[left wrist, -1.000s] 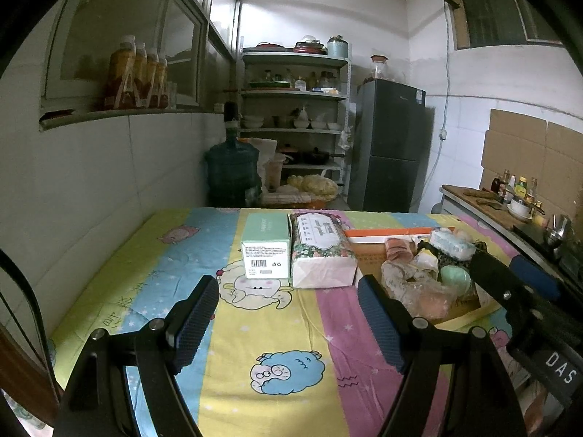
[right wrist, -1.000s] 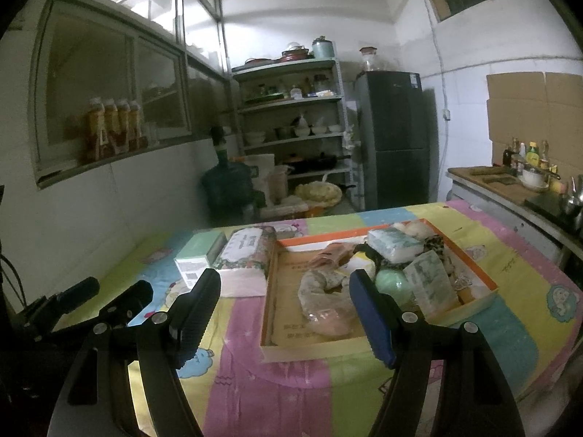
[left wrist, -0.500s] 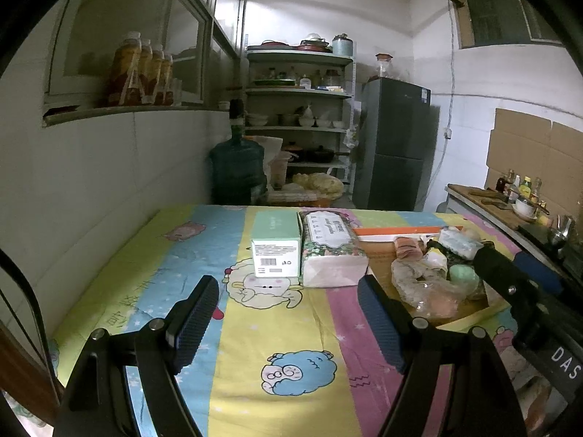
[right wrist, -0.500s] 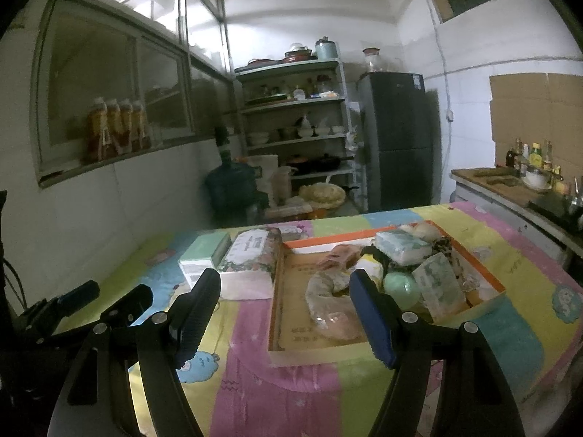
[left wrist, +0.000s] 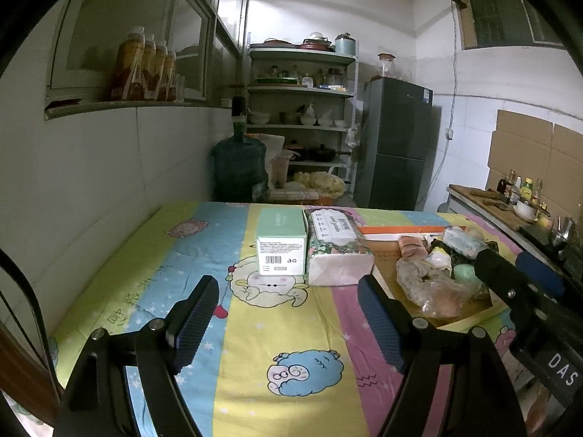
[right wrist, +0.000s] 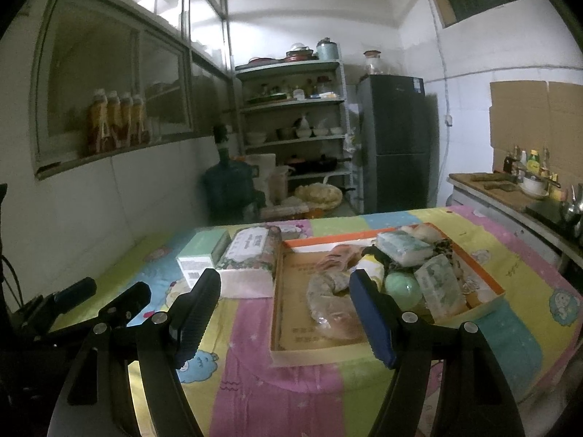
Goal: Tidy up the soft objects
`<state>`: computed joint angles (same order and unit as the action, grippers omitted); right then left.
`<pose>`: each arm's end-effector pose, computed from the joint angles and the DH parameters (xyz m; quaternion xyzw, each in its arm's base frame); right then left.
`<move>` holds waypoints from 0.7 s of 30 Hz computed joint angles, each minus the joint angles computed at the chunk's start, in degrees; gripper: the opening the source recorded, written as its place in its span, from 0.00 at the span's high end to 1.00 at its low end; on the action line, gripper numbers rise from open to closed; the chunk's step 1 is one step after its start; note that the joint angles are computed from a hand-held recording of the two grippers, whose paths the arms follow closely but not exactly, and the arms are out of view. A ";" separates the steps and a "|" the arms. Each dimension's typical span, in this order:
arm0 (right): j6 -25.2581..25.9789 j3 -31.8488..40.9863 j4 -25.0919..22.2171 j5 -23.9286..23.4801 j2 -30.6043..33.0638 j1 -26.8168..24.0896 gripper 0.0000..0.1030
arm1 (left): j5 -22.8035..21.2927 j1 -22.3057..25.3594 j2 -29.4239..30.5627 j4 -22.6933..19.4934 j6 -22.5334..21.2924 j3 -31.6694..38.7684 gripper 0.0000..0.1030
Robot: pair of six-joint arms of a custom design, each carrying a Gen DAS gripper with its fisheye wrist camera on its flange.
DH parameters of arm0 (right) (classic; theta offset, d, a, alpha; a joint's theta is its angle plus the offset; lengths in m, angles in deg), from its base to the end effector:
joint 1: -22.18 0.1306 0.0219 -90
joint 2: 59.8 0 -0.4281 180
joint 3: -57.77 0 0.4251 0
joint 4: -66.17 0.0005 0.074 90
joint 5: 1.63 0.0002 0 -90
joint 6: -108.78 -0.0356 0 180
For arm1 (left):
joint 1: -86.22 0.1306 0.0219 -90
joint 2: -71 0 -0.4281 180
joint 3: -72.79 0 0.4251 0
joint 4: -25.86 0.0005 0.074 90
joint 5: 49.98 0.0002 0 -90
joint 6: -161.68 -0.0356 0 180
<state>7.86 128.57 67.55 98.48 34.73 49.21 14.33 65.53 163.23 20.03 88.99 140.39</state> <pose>0.4891 0.2420 0.3446 -0.0674 0.8262 0.1111 0.5482 0.4883 -0.1685 0.3273 -0.0854 0.8492 0.0249 0.5205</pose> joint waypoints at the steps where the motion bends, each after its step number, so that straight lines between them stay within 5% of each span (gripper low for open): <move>1: -0.01 0.11 -0.09 0.07 0.10 0.12 0.28 | 0.12 0.04 0.01 -0.02 -0.01 0.02 0.24; 21: 0.30 -0.40 0.48 0.24 -0.08 -0.08 0.28 | 0.59 0.10 0.06 0.14 -0.43 -0.04 0.24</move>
